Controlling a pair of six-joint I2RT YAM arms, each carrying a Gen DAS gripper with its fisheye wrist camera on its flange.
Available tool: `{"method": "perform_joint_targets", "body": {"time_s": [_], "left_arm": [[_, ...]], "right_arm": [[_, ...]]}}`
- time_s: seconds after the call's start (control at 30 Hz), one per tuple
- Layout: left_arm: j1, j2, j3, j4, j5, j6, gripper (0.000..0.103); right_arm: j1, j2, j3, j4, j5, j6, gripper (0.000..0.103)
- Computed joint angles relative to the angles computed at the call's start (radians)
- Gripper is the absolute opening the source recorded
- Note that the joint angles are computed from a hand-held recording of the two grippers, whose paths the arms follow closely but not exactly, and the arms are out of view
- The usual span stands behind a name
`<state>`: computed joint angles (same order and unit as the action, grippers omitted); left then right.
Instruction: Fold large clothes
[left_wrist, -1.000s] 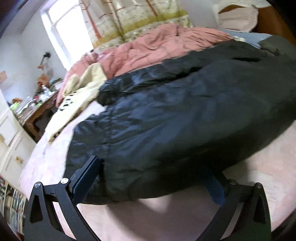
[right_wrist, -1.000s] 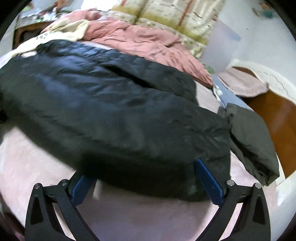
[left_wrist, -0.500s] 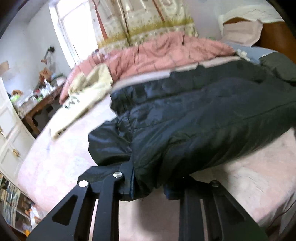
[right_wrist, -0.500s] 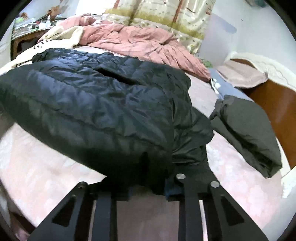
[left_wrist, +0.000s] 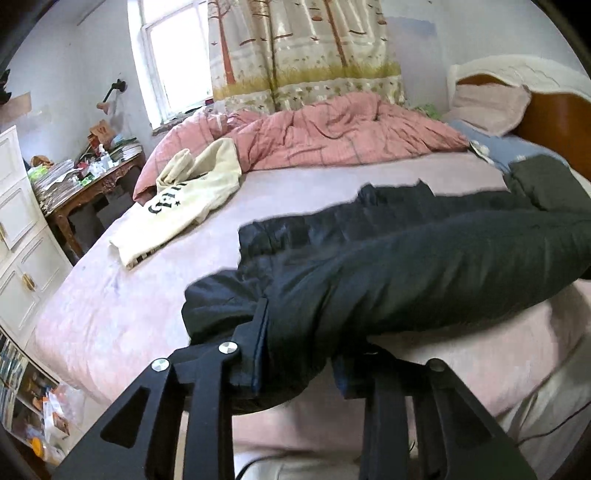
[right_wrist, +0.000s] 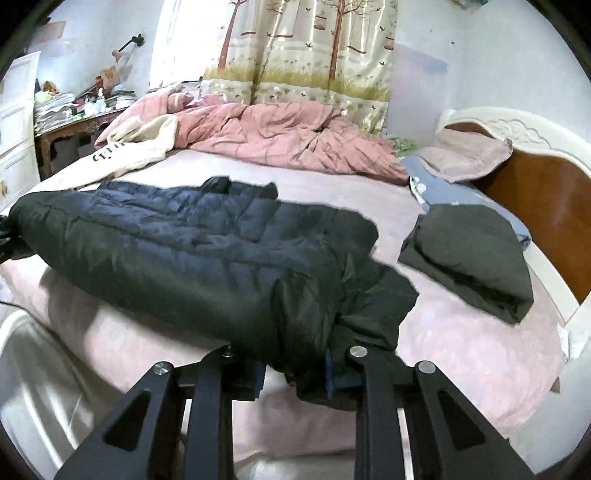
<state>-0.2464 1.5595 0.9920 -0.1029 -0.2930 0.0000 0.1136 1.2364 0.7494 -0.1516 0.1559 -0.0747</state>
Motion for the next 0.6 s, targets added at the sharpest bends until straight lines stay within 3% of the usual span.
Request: {"method": "perform_joint_targets", "body": {"time_s": [0.17,0.37,0.6], "left_arm": [[0.008,0.186,0.259,-0.033,-0.028,0.038,0.035],[0.040,0.468,0.633,-0.137,-0.002,0.053,0.037],[0.073,0.769,1.028,-0.274,0.052,0.043,0.043]], "right_arm": [[-0.025,0.199,0.217,0.038,0.034,-0.053,0.044],[-0.054,0.540,0.595,-0.030,0.016,-0.040,0.044],[-0.062,0.842,0.910,-0.087,0.029,-0.014,0.044]]}}
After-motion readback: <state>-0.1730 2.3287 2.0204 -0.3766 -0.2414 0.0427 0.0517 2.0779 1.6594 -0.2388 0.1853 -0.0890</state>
